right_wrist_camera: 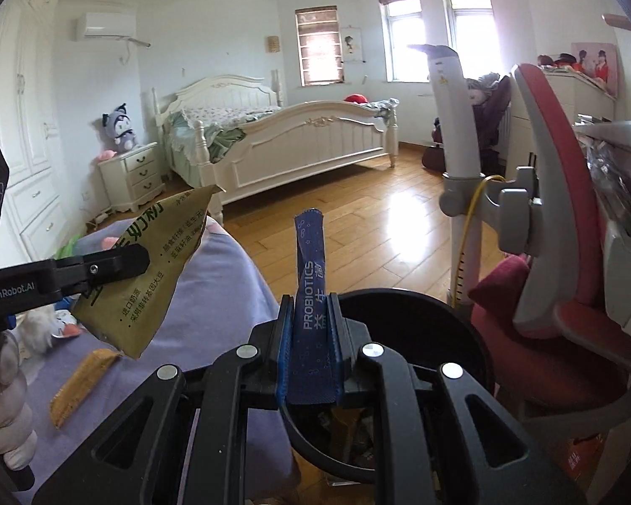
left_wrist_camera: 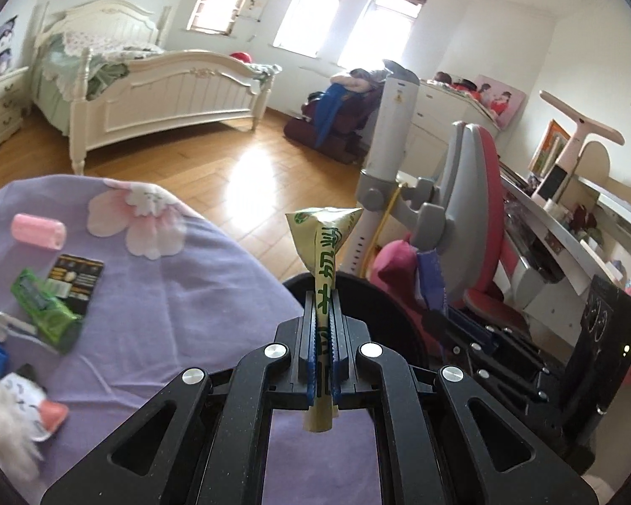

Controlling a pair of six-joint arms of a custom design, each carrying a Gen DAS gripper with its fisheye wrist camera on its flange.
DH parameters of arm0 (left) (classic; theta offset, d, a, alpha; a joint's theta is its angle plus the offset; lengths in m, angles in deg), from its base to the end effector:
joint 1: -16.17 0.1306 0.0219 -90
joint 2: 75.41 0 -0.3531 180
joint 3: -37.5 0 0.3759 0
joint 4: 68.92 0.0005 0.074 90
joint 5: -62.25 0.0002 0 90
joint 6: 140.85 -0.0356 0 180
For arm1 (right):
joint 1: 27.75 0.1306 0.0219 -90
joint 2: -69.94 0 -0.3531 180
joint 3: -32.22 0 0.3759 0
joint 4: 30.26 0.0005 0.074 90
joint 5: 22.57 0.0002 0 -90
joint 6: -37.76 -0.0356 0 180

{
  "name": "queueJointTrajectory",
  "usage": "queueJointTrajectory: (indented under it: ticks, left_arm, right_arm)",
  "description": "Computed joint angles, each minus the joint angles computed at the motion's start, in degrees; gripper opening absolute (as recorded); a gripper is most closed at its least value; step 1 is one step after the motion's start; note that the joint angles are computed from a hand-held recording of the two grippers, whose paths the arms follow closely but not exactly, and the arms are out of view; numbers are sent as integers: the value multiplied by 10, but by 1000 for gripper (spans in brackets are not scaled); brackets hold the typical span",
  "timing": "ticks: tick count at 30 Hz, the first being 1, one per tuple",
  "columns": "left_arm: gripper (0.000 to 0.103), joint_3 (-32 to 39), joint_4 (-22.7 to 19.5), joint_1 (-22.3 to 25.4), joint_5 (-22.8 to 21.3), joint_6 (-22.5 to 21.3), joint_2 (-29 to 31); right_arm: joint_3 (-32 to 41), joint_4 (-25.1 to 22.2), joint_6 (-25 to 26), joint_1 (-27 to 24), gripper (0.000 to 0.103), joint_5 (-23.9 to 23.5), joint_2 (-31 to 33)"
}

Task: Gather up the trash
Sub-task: 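Carry the beige wrapper and blue tube over the black bin and release both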

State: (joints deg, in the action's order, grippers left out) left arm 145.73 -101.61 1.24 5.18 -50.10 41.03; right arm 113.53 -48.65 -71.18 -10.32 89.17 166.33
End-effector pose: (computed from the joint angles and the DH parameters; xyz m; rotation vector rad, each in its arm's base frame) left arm 0.6032 -0.1814 0.3249 0.5789 2.1945 -0.7987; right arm 0.4939 0.1407 0.3245 0.2442 2.0946 -0.0307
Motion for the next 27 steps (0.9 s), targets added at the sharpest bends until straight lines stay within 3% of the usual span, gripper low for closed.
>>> queueJointTrajectory:
  ticks: [9,27]
  left_arm:
    - [6,26,-17,-48,-3,0,33]
    - [6,118,-78,-72,-3,14,107]
  right_arm:
    - [-49,3,-24,-32,16,-1,-18]
    - [-54,-17,-40,-47,16,-7,-8]
